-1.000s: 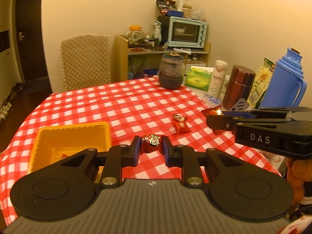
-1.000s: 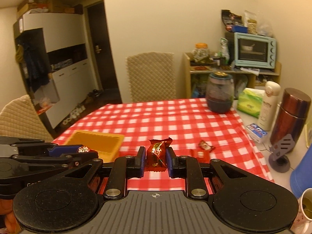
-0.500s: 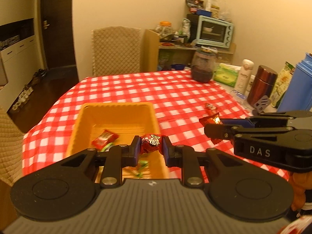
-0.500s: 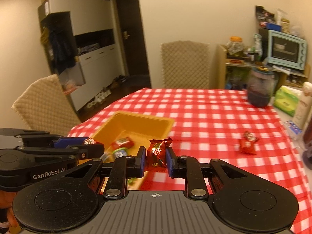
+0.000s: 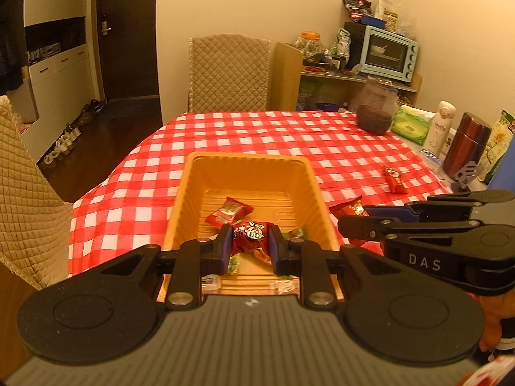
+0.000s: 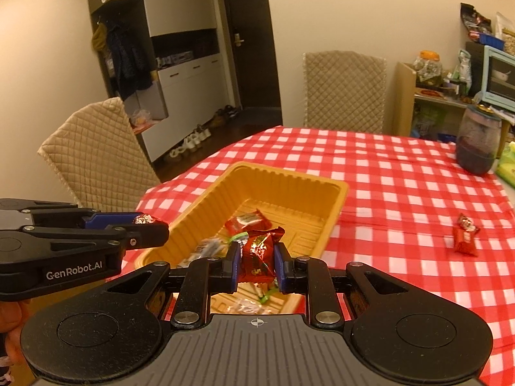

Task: Organize snacks
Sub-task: 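Carry both red-gold candies over the orange tray, then open the left tool while the right tool opens to drop candies in tray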

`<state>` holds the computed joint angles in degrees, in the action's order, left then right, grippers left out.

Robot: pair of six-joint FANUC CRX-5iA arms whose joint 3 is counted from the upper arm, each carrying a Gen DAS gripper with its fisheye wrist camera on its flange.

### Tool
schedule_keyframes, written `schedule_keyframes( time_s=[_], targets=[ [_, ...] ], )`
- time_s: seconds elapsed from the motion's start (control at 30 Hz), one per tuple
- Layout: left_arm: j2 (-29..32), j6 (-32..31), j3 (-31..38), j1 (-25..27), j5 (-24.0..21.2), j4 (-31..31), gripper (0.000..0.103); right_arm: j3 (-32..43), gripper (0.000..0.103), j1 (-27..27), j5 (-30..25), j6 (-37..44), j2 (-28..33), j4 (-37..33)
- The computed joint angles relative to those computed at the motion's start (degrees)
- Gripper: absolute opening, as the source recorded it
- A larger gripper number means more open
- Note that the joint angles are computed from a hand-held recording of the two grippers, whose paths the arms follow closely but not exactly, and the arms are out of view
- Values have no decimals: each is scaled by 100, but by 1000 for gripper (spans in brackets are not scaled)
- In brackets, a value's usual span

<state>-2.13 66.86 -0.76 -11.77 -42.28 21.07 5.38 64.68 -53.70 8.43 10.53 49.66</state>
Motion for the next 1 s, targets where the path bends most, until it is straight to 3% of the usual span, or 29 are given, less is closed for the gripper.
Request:
schedule_keyframes(
  time_s=[0.5, 1.0],
  targets=[
    [595, -49, 367, 41, -37, -90, 21, -134, 22, -498, 738, -48, 271, -130],
    [986, 110, 626, -70, -69, -216, 23, -155, 22, -631, 903, -77, 318, -272]
  ],
)
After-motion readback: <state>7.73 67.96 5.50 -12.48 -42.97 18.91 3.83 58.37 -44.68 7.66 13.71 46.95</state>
